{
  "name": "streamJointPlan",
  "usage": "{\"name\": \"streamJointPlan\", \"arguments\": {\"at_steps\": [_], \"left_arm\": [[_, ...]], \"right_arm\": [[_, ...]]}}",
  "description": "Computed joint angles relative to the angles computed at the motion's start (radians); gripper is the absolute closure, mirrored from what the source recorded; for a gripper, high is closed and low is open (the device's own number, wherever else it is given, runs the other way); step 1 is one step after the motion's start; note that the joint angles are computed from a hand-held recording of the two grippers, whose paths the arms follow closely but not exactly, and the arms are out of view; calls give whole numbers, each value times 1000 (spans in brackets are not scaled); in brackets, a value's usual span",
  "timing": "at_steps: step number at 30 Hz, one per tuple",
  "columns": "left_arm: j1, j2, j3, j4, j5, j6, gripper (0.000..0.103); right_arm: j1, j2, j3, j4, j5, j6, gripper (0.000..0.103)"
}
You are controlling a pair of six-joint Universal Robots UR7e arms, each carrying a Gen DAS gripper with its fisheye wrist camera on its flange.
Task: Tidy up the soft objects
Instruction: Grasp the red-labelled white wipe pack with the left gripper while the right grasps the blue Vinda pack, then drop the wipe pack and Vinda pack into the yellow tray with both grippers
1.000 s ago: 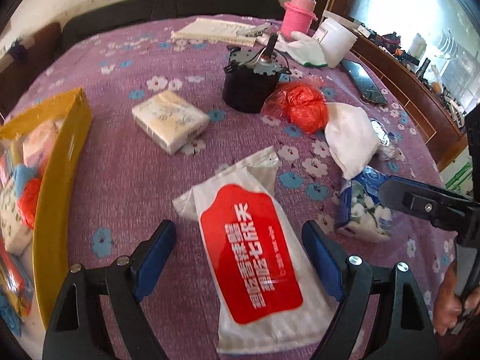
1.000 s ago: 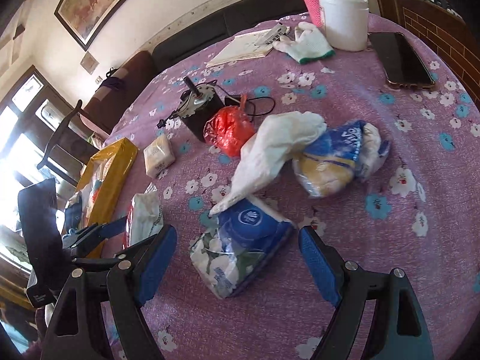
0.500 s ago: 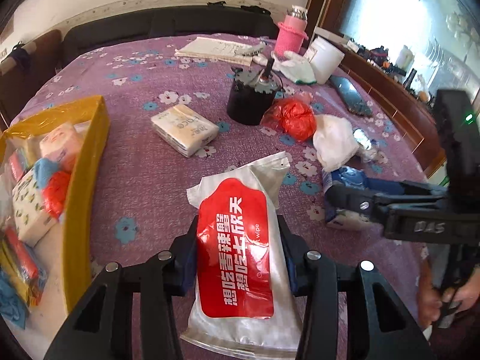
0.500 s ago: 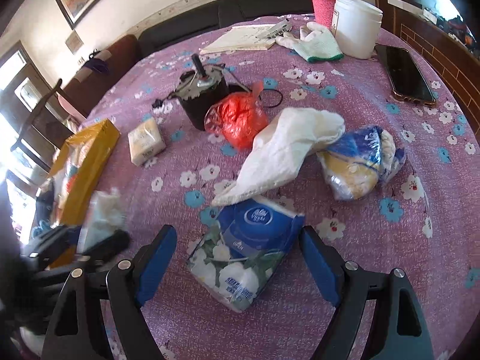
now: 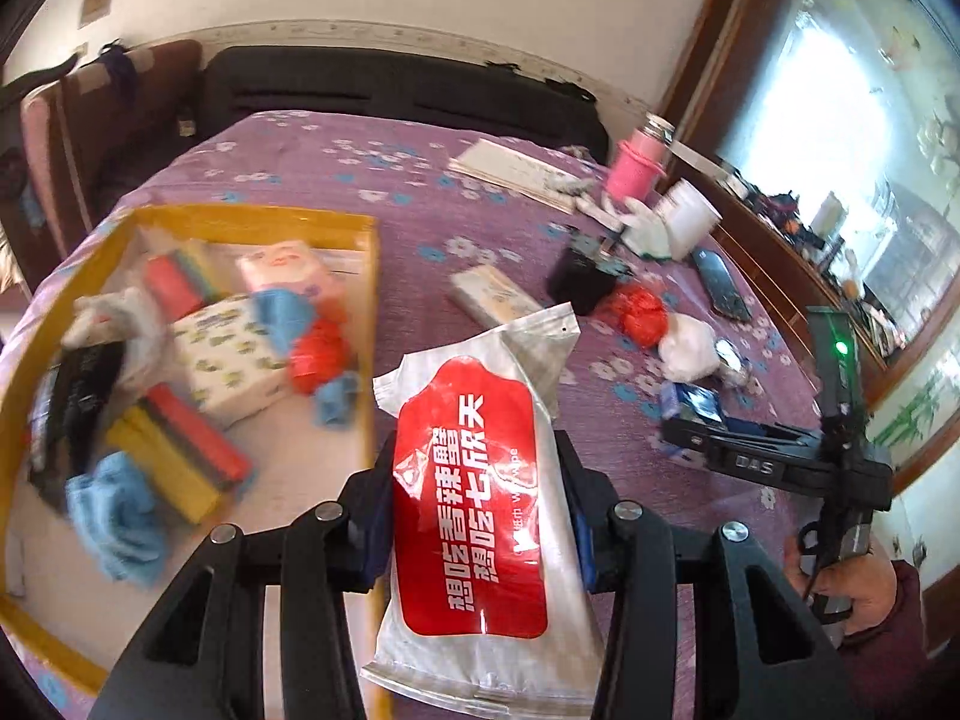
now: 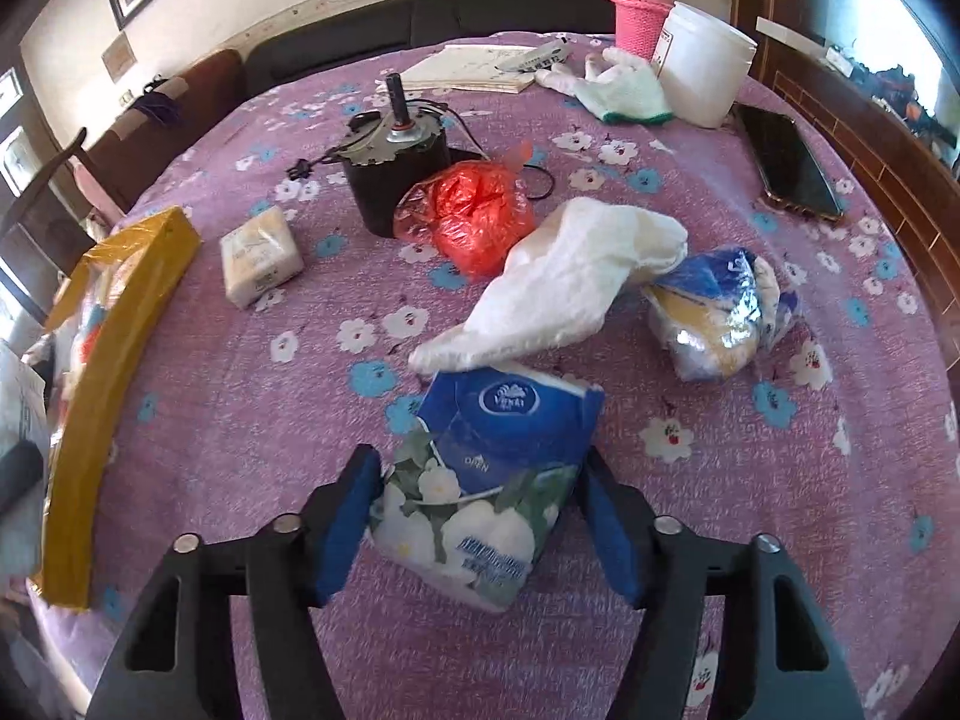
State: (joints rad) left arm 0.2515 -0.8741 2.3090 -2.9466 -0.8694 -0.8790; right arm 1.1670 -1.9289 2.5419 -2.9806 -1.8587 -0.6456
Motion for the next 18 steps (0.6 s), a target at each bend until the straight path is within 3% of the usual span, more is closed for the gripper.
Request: {"name": "streamJointPlan", "arguments": {"at_steps": [3,7,10,14,18], "left_arm": [[-3,-84,64,50,45,-87,58],[-10,-220,150,177,102,-245,58],[-12,-311,194,287,128,-348,58],[-7,-372,224,350,144,-406,58],[-13,-374,226,354,150,-395,57]], "right_arm": [[-22,-57,18,53,40,-19,38],[-74,-180,27,226,157,-29,37],[-72,-250,29,326,215,-30,37],[19,-263,40,348,211,-12,37],[142,-201,41,311,165,34,37]]}}
